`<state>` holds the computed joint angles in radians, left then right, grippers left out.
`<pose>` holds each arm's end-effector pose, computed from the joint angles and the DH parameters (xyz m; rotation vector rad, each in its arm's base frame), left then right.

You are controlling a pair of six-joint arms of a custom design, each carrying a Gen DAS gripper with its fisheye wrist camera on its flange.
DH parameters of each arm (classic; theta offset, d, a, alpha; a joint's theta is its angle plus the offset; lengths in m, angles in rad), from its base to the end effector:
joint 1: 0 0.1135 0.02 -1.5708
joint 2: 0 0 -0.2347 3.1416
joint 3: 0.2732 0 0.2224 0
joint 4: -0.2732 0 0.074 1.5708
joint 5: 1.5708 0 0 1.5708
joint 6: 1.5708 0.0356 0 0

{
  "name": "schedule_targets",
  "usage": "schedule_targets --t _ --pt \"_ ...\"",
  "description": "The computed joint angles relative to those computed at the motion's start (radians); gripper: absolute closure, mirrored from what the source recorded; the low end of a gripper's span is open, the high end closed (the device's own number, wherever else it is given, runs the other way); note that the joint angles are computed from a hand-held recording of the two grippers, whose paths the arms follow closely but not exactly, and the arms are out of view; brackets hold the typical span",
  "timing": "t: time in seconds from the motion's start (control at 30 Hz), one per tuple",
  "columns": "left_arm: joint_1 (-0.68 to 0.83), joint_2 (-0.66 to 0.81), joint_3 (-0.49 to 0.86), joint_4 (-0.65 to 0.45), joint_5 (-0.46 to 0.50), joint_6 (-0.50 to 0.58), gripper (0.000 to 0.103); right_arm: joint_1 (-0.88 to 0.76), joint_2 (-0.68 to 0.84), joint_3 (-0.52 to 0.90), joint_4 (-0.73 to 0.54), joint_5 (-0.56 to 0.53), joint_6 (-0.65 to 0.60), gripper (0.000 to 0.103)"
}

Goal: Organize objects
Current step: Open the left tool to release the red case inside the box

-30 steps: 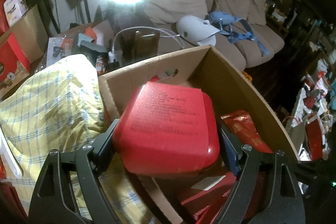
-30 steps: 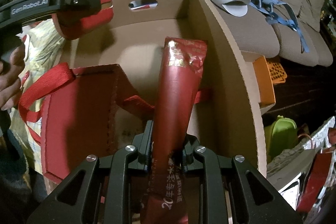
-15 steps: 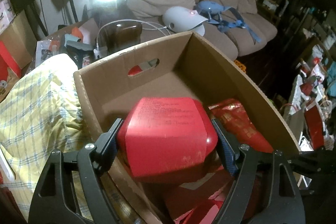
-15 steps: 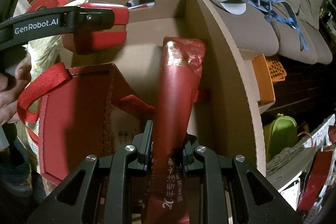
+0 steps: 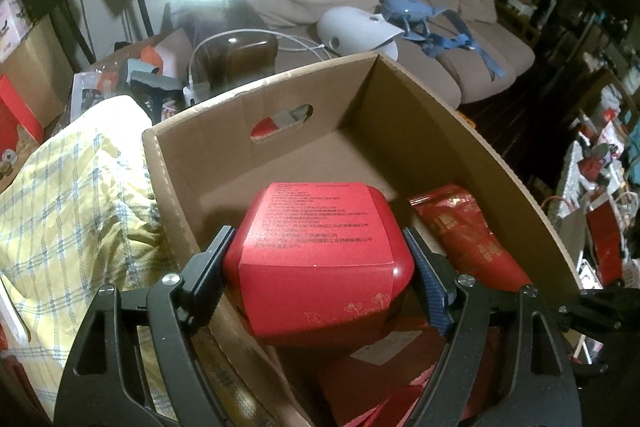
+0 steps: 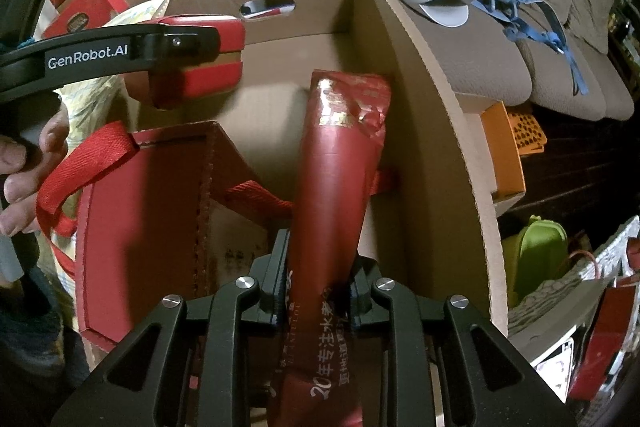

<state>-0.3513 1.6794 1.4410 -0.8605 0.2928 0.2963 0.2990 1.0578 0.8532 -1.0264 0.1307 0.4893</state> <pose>0.2940 -0.1187 0.2583 0.9323 2.4825 -0.4082 0.1572 0.0436 0.2302 0.2950 2.7628 0.0152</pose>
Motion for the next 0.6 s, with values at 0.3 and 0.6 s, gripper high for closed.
schedule_targets --t 0.3,0.6 --pt "0.012 0.015 0.011 -0.002 0.001 -0.004 0.024 0.001 0.003 -0.001 0.002 0.002 0.002 0.078" --pt "0.005 0.027 -0.001 0.015 -0.003 -0.008 0.024 -0.006 0.007 0.006 0.002 -0.004 0.003 0.075"
